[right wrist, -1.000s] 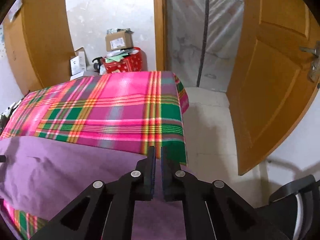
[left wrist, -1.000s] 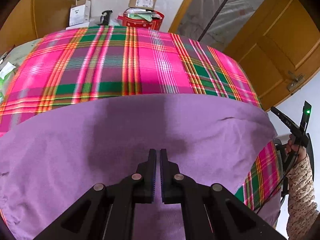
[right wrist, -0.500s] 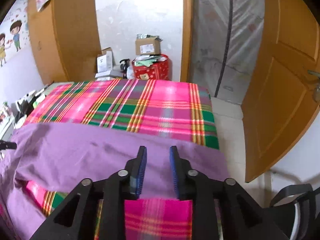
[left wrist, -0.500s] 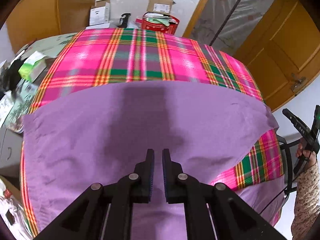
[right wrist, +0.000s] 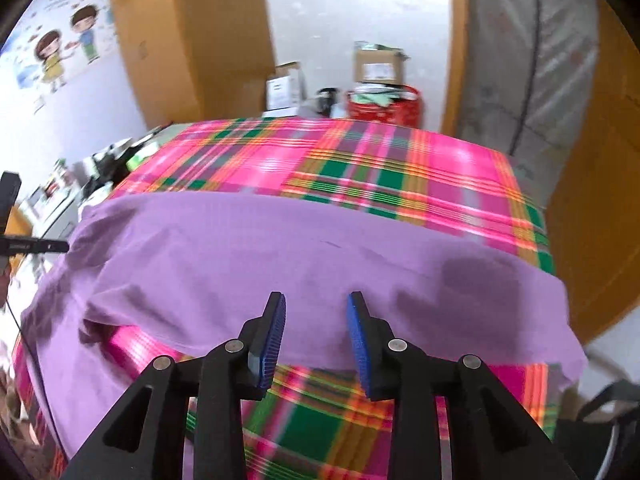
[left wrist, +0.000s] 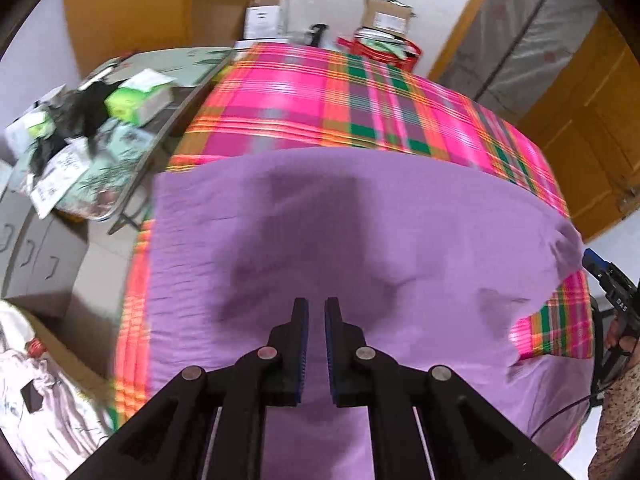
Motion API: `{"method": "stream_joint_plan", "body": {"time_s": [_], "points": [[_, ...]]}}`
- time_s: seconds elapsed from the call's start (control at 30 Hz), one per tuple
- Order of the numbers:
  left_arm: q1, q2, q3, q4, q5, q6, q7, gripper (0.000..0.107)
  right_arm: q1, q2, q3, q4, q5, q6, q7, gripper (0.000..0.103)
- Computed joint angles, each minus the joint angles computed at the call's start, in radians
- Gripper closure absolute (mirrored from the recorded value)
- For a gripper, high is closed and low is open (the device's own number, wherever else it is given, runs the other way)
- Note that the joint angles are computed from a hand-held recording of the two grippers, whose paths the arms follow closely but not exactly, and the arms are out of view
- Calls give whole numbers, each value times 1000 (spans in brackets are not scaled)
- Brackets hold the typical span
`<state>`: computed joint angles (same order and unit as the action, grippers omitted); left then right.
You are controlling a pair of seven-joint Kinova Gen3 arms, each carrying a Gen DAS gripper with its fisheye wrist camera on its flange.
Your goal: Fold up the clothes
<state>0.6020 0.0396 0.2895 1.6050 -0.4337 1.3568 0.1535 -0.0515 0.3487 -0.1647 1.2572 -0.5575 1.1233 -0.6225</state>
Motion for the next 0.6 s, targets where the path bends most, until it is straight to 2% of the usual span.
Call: {"method": "stream_joint_plan", "body": {"time_s": [0.27,0.43,0.53,0.6], "points": [[-25,-68,22,8,9,153,-33,99,-86,6,-27,-9,27,-12,-13,68],[-87,-106,10,56,15,115,-93,99,-148,25,-43,-23,55,-23,-35,66],[-134,-118,-9,91,35,57,-153,99,-182,32,-54,-26,70,-32,-43,50],[-161,-100,-19,97,45,33,-205,99,-196,32,-64,-20,76,-41,-25,50]]}}
